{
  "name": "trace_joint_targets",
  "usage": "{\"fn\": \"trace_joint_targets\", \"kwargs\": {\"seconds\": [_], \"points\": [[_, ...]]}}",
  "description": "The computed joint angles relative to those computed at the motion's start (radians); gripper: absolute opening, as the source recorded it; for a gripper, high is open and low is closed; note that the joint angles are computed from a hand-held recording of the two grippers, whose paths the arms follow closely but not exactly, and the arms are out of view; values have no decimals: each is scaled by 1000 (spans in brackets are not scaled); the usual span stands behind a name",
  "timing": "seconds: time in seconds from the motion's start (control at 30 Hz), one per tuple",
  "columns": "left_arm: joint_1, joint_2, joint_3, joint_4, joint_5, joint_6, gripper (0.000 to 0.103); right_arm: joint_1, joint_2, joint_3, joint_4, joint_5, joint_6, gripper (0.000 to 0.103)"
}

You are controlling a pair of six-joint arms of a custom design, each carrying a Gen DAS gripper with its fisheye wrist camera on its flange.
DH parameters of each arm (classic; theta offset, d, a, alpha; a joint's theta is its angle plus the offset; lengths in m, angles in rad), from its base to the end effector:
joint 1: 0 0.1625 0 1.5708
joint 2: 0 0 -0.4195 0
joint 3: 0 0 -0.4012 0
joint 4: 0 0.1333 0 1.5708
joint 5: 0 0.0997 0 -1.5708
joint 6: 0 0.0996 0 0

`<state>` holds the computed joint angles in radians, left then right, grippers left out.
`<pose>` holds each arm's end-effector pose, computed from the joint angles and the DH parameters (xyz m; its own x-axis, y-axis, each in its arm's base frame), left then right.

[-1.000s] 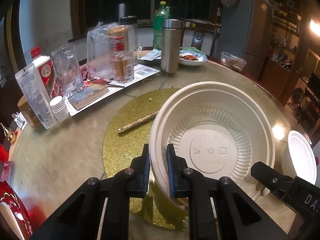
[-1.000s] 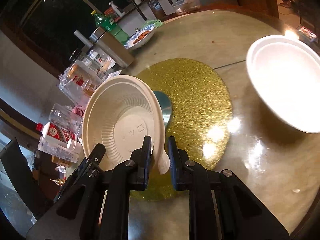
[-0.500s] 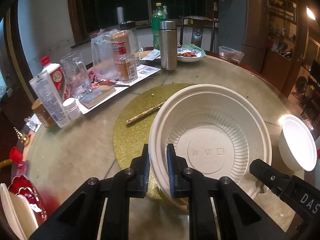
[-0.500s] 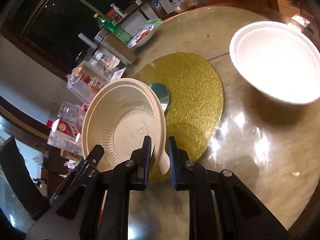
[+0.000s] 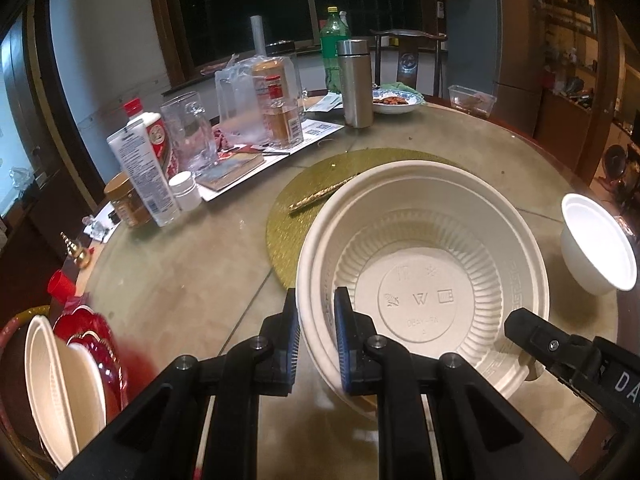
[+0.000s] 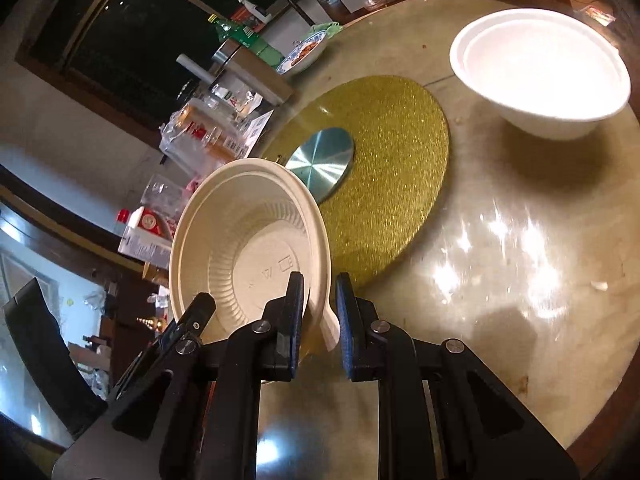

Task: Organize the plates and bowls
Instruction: 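Lift the second beige bowl off the gold mat with both grippers, then carry the second beige bowl with both grippers toward the stacked bowls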

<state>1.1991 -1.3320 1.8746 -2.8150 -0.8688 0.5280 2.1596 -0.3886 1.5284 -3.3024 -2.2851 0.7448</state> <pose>-0.0222 -0.6010 0.3692 -0.6055 0.2626 -0.7512 0.6743 0.6707 -0.3091 0.4346 -0.5282 -0.0499 -0.9236 0.3828 0.0216 0.2246 0.5859 -0.7787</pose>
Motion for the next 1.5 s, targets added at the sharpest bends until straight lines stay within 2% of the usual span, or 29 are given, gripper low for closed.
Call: {"fn": "trace_joint_targets", "kwargs": {"seconds": [0.47,0.57,0.67,1.5], "points": [[14,-73,47,23,-2,-7,14,23,18,2,0,26,-4,16],[18,-79,49,26,-5,-10,14,25,17,-4,29,22,-3,11],[23,-84,48,32,-7,-18,14,22,14,-4,42,40,2,11],[30,-160,67,39,-29,-28,14,68,41,-50,48,33,-35,11]]}}
